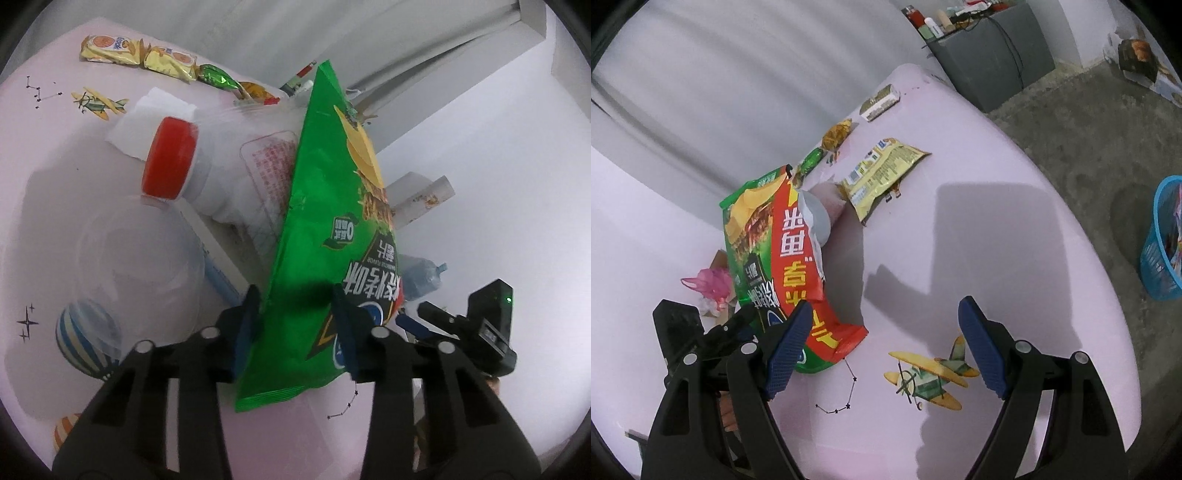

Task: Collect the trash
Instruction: 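Grasp the green snack bag with the left gripper and lift it, then carry the green bag toward the wastebasket with the left gripper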

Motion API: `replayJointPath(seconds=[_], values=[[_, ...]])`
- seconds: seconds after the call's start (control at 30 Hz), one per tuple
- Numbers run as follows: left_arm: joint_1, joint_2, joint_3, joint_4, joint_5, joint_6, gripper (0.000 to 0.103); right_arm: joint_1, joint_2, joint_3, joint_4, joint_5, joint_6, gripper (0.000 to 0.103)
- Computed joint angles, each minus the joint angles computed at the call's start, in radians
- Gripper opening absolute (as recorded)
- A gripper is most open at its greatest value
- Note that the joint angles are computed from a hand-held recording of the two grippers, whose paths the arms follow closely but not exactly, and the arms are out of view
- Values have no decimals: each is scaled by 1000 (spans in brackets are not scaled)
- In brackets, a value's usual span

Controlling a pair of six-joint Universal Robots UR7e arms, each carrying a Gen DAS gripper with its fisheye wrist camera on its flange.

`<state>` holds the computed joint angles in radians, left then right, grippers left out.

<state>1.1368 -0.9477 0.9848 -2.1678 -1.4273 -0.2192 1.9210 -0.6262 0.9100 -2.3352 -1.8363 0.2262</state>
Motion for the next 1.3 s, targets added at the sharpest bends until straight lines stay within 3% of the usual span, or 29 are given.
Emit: replayJointPath(seconds=[0.23, 0.47, 0.87, 1.0, 1.1, 1.13, 1.3], values=[[-1, -39, 67, -45, -60, 12, 15, -3, 25, -44, 17, -3, 4, 79], [-24, -108, 174, -137, -102, 43, 5, -6, 22, -44, 4, -1, 6, 79], [-65, -151, 243, -209, -89, 115, 2, 1, 8, -20, -11, 6, 12, 79], [-105, -168, 245, -174, 10, 130, 2, 5, -9, 3, -35, 27, 6, 79], [-170, -175, 241, -134, 160, 212, 2, 8, -32, 40, -79, 28, 4, 79], [-212, -178, 257, -139, 252, 286, 2, 8, -47, 64, -101, 26, 8, 79], [-344, -146, 349, -215, 519, 601, 2, 2, -147, 218, -227, -2, 33, 79]])
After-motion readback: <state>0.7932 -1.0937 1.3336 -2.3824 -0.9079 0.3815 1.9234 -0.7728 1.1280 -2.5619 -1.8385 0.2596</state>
